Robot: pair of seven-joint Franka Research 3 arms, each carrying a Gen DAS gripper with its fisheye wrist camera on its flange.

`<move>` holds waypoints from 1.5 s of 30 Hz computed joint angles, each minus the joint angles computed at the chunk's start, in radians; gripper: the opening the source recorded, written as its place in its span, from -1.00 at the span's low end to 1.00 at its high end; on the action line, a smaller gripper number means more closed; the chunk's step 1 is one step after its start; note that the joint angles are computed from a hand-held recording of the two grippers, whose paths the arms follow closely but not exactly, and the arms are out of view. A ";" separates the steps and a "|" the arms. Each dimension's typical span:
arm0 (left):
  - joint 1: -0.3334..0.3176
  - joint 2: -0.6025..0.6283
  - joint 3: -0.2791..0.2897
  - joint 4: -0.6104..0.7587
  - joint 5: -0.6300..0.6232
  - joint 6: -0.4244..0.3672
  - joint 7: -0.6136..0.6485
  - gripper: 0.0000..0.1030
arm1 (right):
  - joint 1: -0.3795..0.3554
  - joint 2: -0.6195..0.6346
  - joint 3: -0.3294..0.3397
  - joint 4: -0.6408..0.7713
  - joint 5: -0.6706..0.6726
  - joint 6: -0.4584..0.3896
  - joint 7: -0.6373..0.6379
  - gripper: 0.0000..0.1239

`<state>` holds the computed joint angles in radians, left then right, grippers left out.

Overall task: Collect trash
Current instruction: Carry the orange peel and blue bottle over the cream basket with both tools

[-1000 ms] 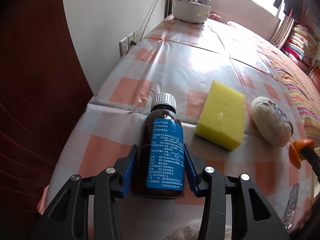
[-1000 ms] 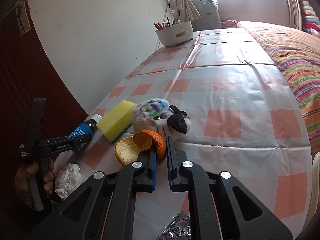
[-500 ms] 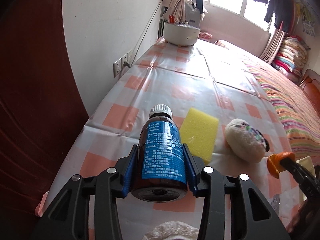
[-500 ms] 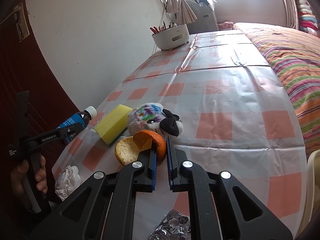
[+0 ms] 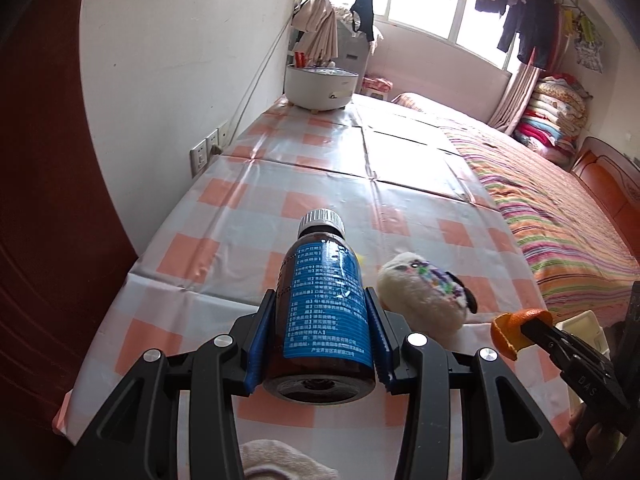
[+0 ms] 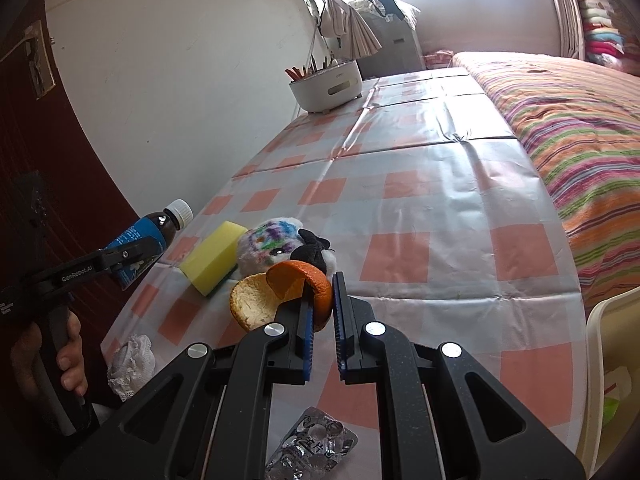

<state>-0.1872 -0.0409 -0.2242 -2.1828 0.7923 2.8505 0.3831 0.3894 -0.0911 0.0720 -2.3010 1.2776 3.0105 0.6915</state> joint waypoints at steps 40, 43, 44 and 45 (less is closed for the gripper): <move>-0.238 0.240 -0.019 0.270 -0.124 0.019 0.260 -0.19 | 0.004 -0.231 -0.157 -0.233 0.011 0.118 0.005 -0.86; -0.254 0.255 -0.019 0.287 -0.137 0.021 0.279 -0.19 | 0.007 -0.248 -0.170 -0.252 -0.006 0.128 0.022 -0.86; -0.260 0.260 -0.020 0.294 -0.141 0.020 0.287 -0.19 | 0.006 -0.253 -0.175 -0.259 -0.016 0.129 0.031 -0.86; -0.265 0.265 -0.019 0.298 -0.143 0.021 0.292 -0.20 | 0.007 -0.256 -0.179 -0.264 -0.025 0.133 0.041 -0.86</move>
<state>-0.4519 0.2239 -0.2427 -1.8846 0.6495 2.8714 0.6748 0.3965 -0.3476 -0.1071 -2.5649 1.2531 3.1435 0.7321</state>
